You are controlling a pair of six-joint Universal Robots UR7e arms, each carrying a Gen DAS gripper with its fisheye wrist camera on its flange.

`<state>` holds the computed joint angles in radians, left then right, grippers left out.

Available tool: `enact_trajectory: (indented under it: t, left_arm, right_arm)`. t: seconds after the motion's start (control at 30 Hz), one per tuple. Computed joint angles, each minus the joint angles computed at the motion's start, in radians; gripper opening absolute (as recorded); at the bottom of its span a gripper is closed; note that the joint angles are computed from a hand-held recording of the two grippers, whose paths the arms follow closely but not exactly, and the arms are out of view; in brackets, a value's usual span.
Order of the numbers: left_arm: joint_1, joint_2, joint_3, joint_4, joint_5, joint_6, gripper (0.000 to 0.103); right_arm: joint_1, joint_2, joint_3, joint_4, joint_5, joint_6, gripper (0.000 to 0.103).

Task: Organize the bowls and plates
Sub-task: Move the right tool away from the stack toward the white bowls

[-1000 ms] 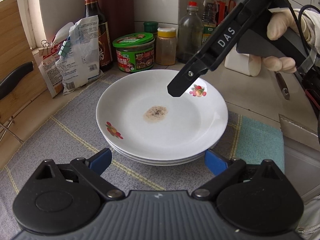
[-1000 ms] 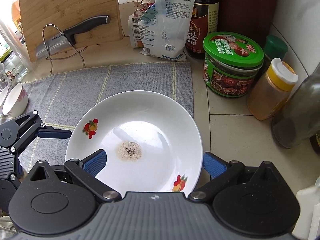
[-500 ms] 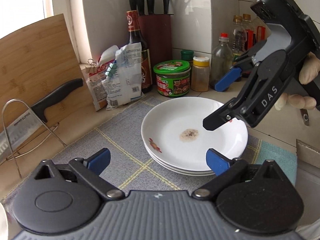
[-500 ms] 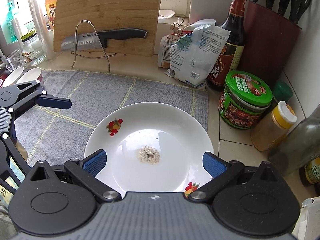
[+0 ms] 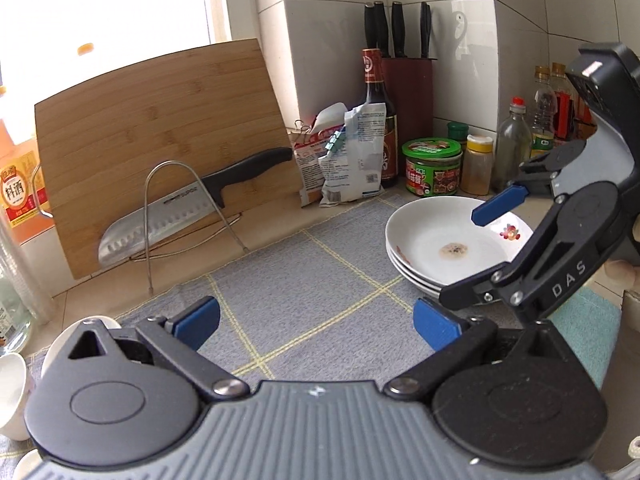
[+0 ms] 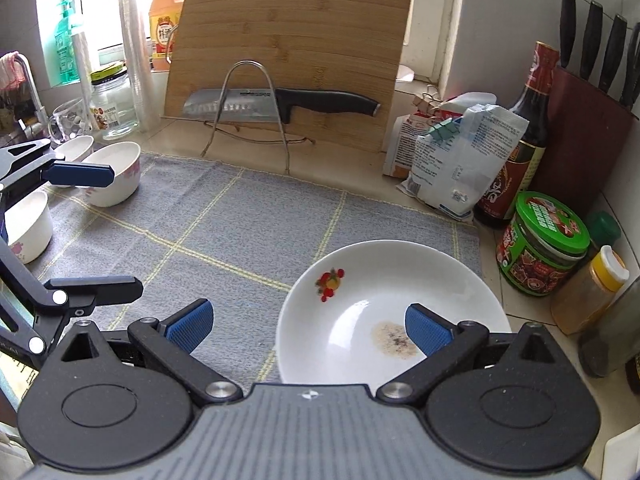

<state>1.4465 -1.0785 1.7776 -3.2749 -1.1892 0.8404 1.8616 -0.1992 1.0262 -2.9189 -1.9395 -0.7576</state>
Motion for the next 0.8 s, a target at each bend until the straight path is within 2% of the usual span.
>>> enact_trajectory:
  t: [0.17, 0.4, 0.63, 0.8]
  left_arm:
    - [0.05, -0.104, 0.043, 0.074, -0.034, -0.02, 0.102]
    - [0.112, -0.227, 0.097, 0.117, -0.035, 0.005, 0.102]
    - [0.164, -0.299, 0.102, 0.136, -0.019, 0.028, 0.102]
    - [0.203, -0.314, 0.076, 0.157, 0.0, -0.001, 0.102]
  right_arm:
    - [0.036, 0.031, 0.04, -0.007, 0.004, 0.072, 0.103]
    - [0.099, 0.106, 0.041, -0.004, 0.008, 0.137, 0.103]
    - [0.16, 0.201, -0.032, 0.027, 0.005, 0.132, 0.103]
    - [0.188, 0.264, -0.111, 0.096, 0.041, 0.13, 0.103]
